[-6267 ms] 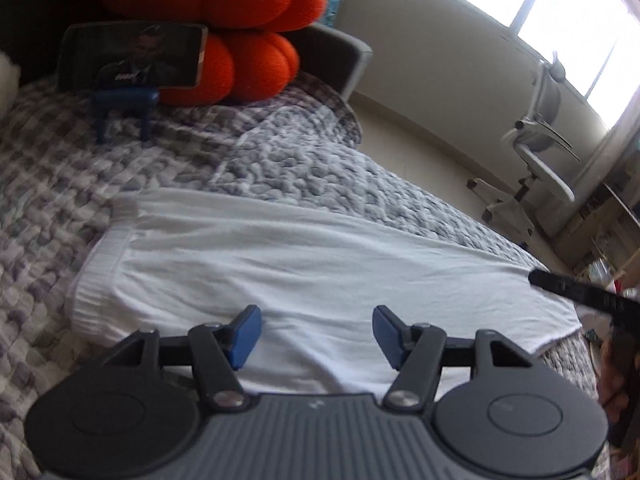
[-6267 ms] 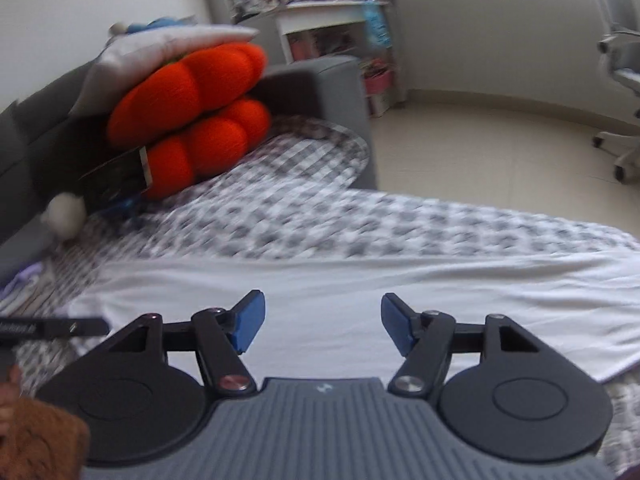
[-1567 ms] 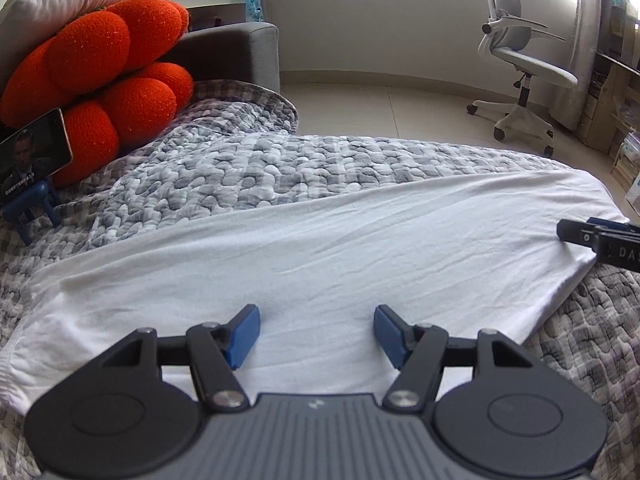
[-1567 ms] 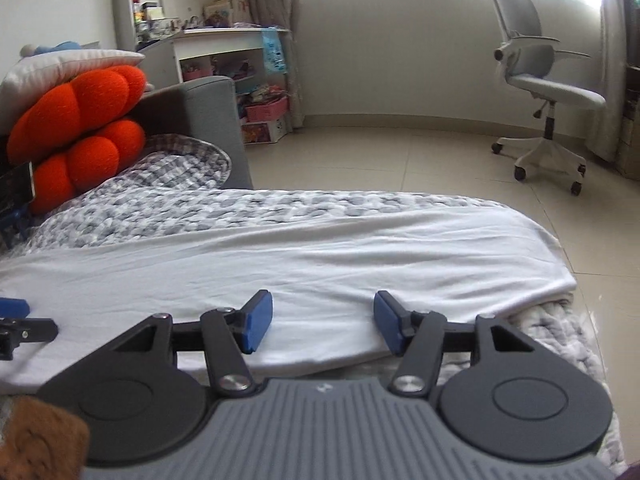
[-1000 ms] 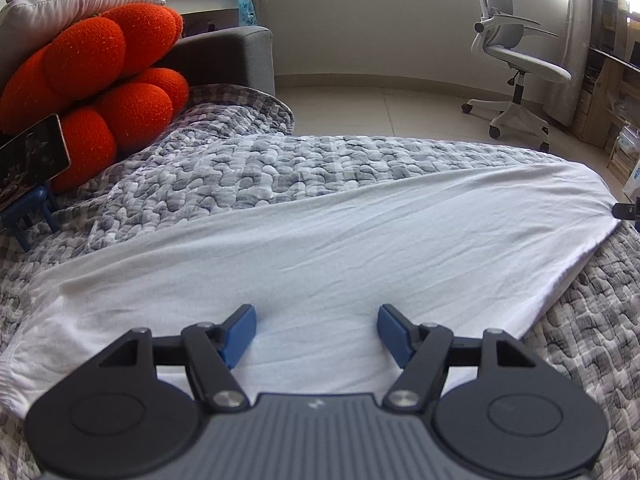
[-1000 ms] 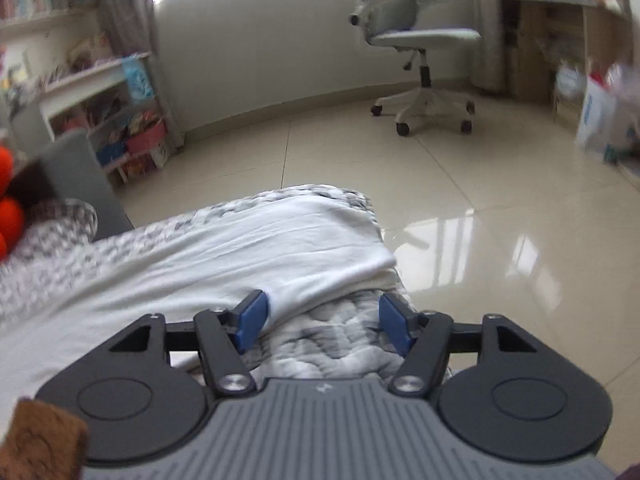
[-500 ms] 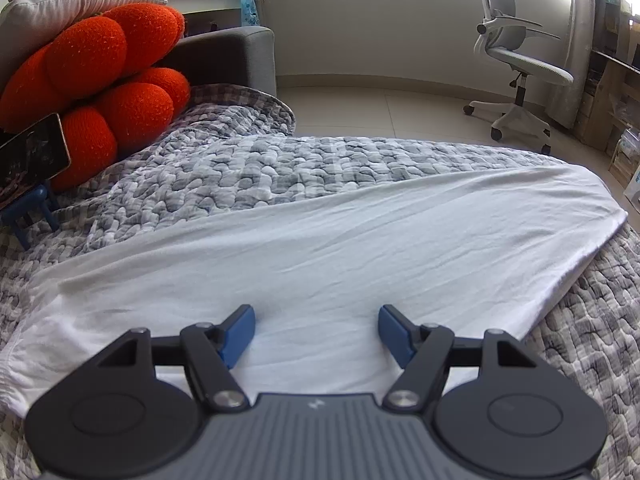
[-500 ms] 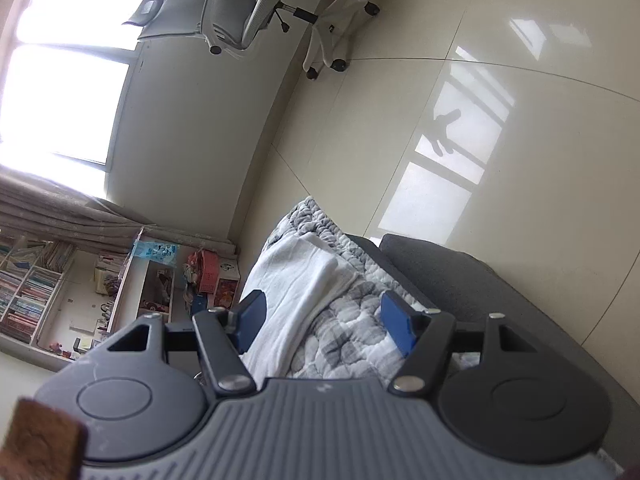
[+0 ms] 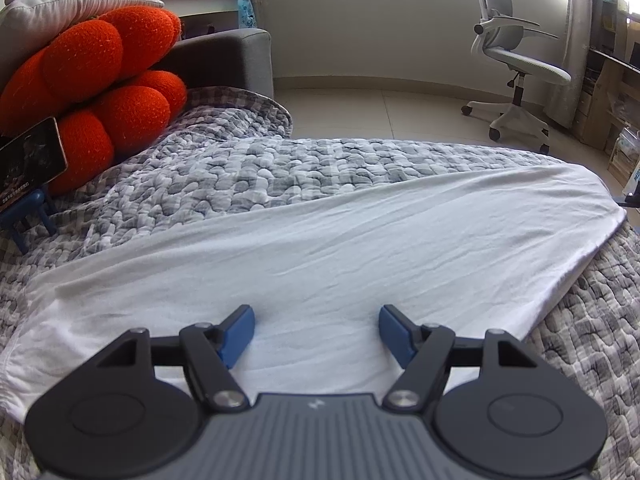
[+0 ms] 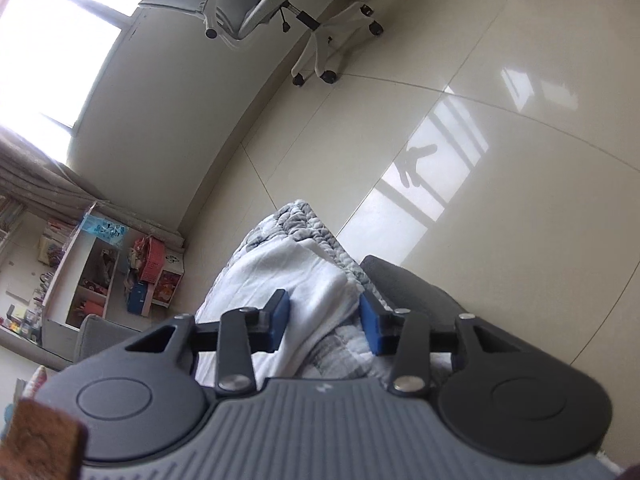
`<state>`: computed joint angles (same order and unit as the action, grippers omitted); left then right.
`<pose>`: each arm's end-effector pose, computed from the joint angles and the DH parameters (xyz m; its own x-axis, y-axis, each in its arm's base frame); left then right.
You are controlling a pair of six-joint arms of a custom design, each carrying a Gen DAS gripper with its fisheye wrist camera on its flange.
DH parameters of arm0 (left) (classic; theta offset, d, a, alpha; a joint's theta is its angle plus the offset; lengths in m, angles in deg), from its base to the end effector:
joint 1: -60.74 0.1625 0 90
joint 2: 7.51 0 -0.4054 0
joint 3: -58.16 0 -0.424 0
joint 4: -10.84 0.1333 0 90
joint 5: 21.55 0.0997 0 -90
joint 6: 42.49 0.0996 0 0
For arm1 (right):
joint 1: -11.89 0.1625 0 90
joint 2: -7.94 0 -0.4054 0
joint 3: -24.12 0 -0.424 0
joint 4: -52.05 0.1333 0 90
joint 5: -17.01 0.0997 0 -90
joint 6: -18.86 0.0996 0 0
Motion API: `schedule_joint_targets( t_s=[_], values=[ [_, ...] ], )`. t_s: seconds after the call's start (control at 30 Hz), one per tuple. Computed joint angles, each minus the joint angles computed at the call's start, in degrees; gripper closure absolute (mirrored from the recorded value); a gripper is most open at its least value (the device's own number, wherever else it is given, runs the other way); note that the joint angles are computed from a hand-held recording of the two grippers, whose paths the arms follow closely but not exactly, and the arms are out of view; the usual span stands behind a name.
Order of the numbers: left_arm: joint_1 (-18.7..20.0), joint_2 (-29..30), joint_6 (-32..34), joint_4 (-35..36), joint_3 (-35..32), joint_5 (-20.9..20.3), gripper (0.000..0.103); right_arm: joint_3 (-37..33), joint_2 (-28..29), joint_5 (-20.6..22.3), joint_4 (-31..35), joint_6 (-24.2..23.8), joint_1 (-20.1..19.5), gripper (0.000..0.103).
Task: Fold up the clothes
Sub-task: 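Grasp the garment hem corner with the right gripper and lift it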
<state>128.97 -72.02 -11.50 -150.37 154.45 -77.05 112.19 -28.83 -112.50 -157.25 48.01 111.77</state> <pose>-0.0701 -0.6870 0.3051 -0.6230 0.3450 -0.7021 0.7083 0.6296 -0.3192 0.1887 -0.6761 0.1379 -0.7835 0.5717 -0.2435 0.3634 0.1037 -0.9258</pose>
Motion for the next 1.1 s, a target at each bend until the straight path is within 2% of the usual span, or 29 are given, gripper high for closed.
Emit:
schedule_joint_targets(
  t_s=[0.07,0.1,0.27,0.33,0.43,0.53,0.67,0.77,0.87,1.0,1.1],
  values=[
    [0.0,0.0,-0.1,0.0,0.0,0.0,0.032,-1.5,1.4,-2.2,-1.0,-3.4,0.7,0.069],
    [-0.1,0.0,0.0,-0.1,0.0,0.1,0.032,-2.0,1.8,-2.3,-1.7,-4.7,0.9,0.077],
    [-0.1,0.0,-0.1,0.2,0.0,0.0,0.032,-5.4,4.3,-4.9,-2.1,-8.9,1.5,0.083],
    [0.0,-0.1,-0.2,0.4,-0.1,-0.1,0.032,-6.2,4.9,-5.5,-2.8,-9.8,1.7,0.091],
    [0.0,0.0,-0.4,0.8,-0.3,-0.3,0.032,-7.8,6.0,-6.0,-4.0,-12.8,2.1,0.095],
    [0.0,-0.1,-0.5,1.0,-0.4,-0.4,0.032,-10.1,7.6,-6.4,-5.0,-16.9,2.7,0.095],
    [0.2,-0.3,-1.3,1.7,-0.7,-0.9,0.032,-13.4,9.6,-6.9,-6.1,-20.1,3.5,0.095],
    [0.7,-0.5,-3.2,2.4,-1.3,-2.1,0.032,-15.1,11.0,-5.0,-10.6,-26.5,4.5,0.095],
    [1.9,-1.1,-8.5,3.3,-2.8,-5.1,0.032,-17.2,12.6,-2.9,-13.2,-35.9,6.2,0.095],
    [4.1,-1.6,-18.5,6.6,-5.3,-9.8,0.032,-18.2,13.6,2.2,-12.4,-45.5,8.6,0.095],
    [5.4,-2.1,-23.4,6.6,-6.0,-13.1,0.032,-18.5,14.2,7.2,-8.7,-49.8,10.2,0.095]
  ],
)
